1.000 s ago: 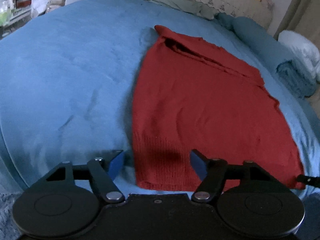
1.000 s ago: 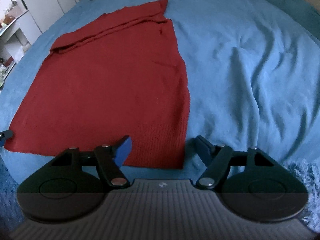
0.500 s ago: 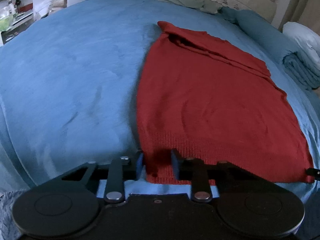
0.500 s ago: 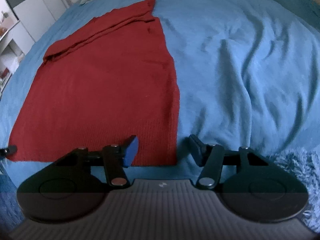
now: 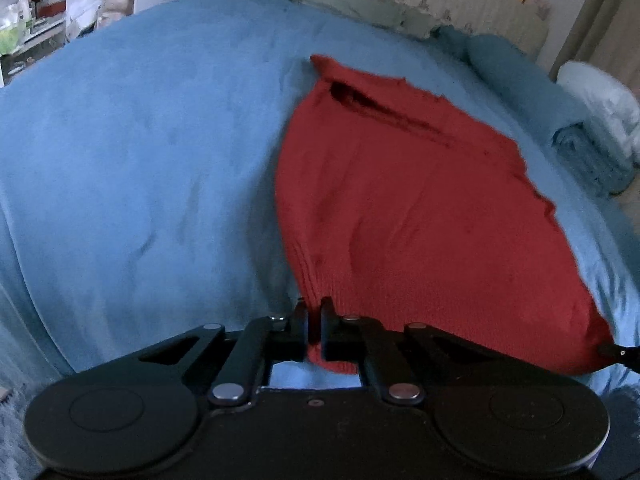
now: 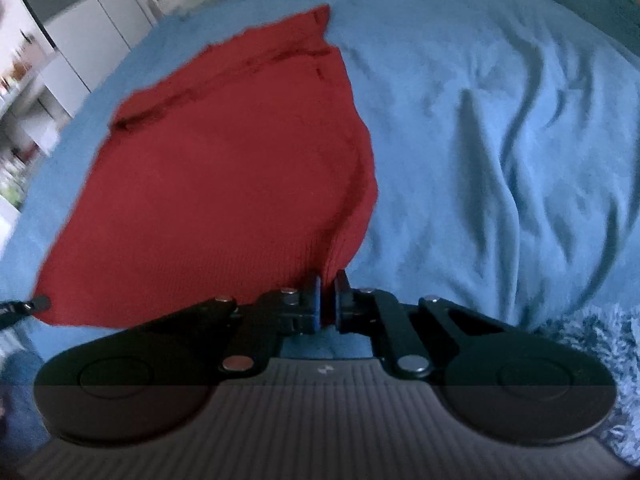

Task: Fold small clothes
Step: 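Lift the hem with both tools and fold it toward the collar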

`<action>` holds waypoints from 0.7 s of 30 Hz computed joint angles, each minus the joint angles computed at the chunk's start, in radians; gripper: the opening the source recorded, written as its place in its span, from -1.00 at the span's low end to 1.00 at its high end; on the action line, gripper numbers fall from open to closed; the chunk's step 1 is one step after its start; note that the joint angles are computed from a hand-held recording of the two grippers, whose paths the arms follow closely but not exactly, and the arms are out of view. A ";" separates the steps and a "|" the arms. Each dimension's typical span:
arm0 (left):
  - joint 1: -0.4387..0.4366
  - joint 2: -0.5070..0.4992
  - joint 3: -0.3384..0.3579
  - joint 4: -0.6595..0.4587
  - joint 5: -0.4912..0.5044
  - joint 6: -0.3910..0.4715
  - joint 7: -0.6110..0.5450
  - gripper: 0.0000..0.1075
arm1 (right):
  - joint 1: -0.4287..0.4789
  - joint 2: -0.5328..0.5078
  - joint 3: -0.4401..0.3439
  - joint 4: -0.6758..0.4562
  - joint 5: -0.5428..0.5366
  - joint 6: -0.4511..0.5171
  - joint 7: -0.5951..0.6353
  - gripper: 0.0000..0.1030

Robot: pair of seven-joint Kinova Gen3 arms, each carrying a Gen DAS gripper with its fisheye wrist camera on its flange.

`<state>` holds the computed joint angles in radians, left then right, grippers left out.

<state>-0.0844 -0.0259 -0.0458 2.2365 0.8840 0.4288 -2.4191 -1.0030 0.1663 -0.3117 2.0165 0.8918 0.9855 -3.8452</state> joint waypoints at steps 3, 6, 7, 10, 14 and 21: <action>-0.020 -0.011 -0.023 -0.049 0.005 0.084 -0.002 -0.92 | 0.051 -0.037 -0.069 0.014 0.047 0.017 -0.048 -0.58; -0.045 -0.009 -0.045 -0.103 0.074 0.159 -0.045 -0.92 | 0.186 -0.079 -0.190 0.026 0.109 0.007 -0.093 -0.59; -0.052 -0.005 -0.047 -0.124 0.099 0.176 -0.057 -0.92 | 0.233 -0.094 -0.221 0.026 0.124 -0.002 -0.101 -0.59; -0.001 0.031 -0.099 -0.232 0.110 0.223 -0.030 -0.92 | 0.360 -0.149 -0.257 0.018 0.153 -0.066 -0.051 -0.59; -0.072 0.134 0.030 -0.417 0.132 0.194 0.043 -0.92 | 0.511 -0.173 -0.207 -0.046 0.181 -0.197 0.112 -0.59; 0.003 0.428 -0.004 -0.741 0.189 0.147 0.318 -0.92 | 0.778 -0.026 -0.160 -0.306 0.175 -0.365 0.396 -0.60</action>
